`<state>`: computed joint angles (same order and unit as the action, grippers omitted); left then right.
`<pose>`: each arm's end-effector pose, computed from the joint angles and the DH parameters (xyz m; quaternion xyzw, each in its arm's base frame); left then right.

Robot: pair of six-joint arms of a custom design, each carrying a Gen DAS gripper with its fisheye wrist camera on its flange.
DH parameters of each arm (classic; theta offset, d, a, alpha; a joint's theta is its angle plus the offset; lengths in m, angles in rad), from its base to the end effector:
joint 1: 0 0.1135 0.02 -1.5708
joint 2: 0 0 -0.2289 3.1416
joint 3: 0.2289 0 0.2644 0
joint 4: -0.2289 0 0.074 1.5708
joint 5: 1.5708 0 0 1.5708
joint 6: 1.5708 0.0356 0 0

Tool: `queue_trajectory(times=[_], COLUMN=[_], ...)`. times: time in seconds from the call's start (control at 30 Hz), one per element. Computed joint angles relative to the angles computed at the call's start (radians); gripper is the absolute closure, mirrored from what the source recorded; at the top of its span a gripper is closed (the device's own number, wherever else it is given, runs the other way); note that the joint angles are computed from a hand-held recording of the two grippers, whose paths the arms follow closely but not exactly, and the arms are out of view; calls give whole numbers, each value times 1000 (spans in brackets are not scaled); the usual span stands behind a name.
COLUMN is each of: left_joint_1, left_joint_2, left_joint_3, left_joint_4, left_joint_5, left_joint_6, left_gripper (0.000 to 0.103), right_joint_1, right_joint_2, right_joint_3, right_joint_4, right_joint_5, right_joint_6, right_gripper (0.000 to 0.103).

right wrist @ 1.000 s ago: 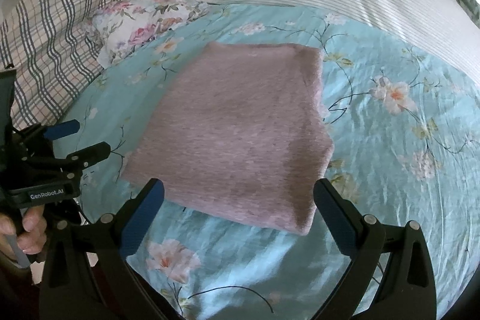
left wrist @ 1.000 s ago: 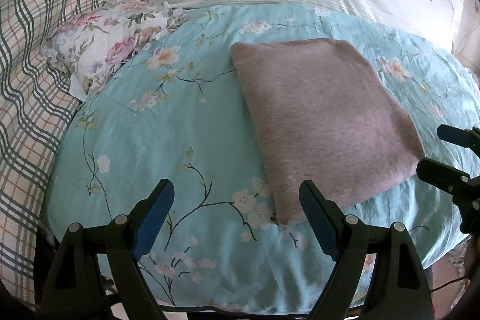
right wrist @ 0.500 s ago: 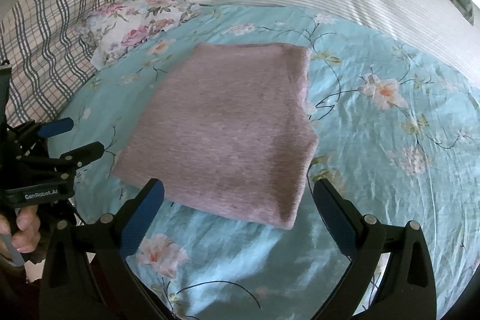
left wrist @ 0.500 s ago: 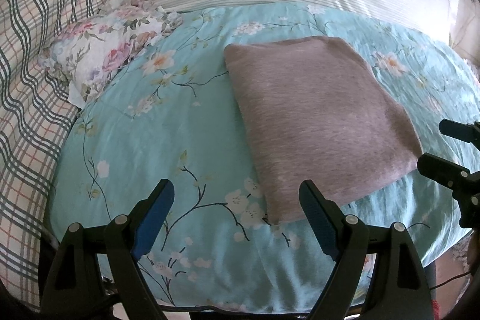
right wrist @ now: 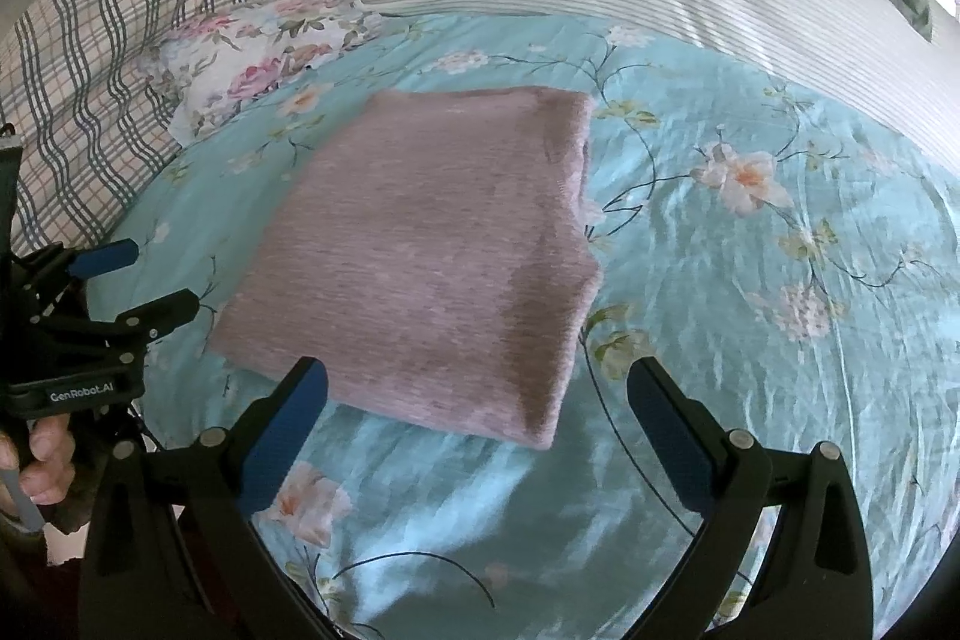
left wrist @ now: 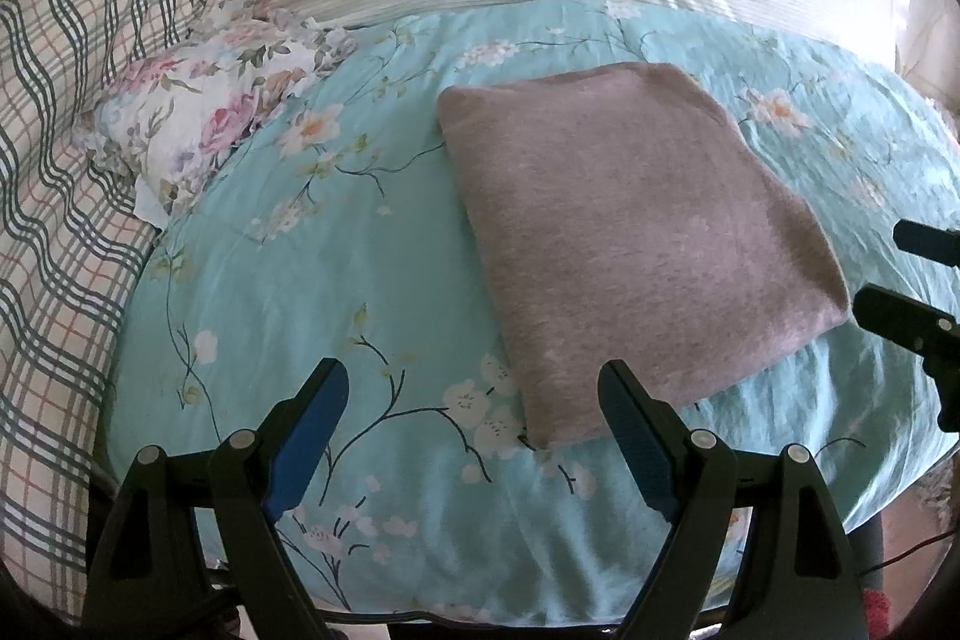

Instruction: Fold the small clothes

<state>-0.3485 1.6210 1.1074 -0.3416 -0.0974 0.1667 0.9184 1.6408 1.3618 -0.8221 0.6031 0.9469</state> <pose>0.3368 -0.1187 0.1853 0.2219 0.9090 0.0137 0.3525 0.2266 0.2634 0.2365 0.0823 0.9276 0.0064 0.3644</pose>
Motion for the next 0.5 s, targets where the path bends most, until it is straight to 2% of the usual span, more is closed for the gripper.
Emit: queue_trajectory(times=[0.5], left_joint_1=[5], left_joint_2=[6], left_joint_3=[15], left_joint_4=[8], left_joint_5=[12], left_joint_6=[15], left_gripper=[17], right_joint_1=[-12], right_joint_2=[23], right_joint_3=[52], right_joint_4=[-35], right_joint_5=[-1], right_joint_6=[-34], right_gripper=[3])
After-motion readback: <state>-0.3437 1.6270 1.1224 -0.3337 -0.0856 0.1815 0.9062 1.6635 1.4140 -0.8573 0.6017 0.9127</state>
